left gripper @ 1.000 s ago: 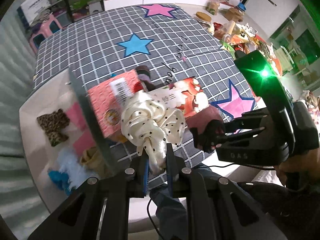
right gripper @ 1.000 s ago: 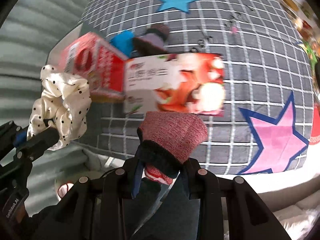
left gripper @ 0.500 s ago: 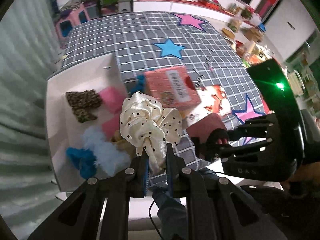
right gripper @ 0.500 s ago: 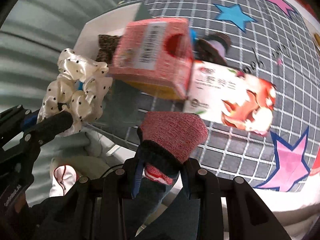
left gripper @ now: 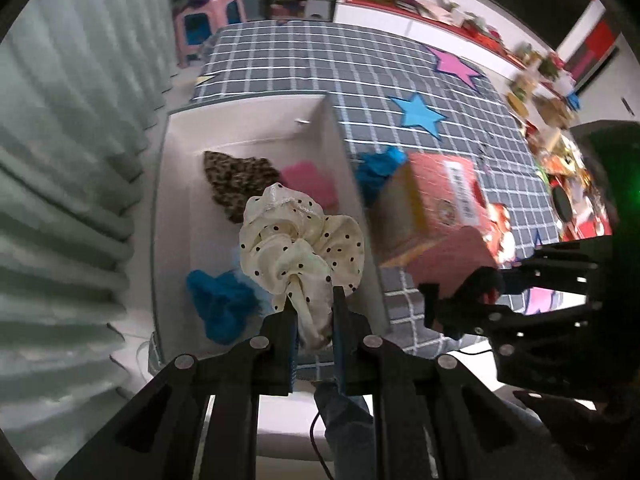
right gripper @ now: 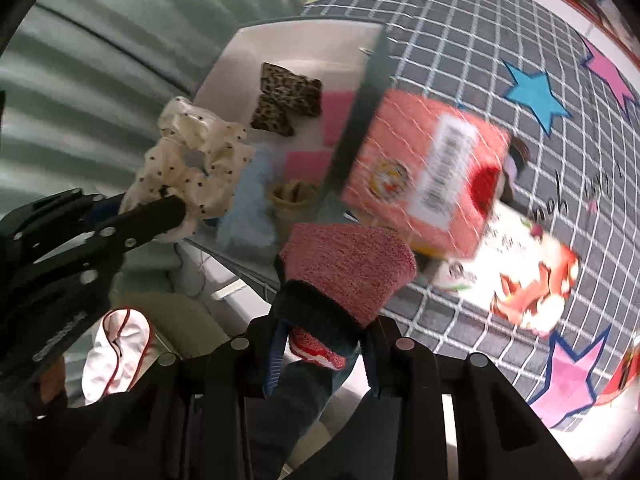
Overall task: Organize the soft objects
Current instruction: 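Carry the polka-dot scrunchie and pink knit item over the white box with both tools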
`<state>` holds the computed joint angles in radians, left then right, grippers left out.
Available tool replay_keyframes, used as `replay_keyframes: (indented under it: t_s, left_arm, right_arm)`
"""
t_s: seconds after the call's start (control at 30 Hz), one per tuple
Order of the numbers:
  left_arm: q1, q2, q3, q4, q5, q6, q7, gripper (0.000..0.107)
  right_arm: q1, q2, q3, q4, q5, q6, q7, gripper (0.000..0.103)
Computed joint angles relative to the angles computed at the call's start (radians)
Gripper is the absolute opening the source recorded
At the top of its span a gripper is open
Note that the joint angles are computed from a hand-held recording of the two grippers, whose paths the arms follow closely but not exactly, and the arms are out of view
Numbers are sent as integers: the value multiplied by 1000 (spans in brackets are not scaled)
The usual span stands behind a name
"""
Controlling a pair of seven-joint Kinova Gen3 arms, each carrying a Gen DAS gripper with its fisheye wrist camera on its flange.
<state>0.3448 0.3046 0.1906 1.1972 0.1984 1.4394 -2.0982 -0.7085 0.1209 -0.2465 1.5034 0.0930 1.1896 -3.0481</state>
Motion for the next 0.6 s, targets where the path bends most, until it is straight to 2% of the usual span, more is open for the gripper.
replay_keyframes:
  t_s: [0.6]
  left_arm:
    - [10,102,-27,-109,-71,-30,138,15]
  right_arm:
    - [67,159,83,-276,-22,110,283,35]
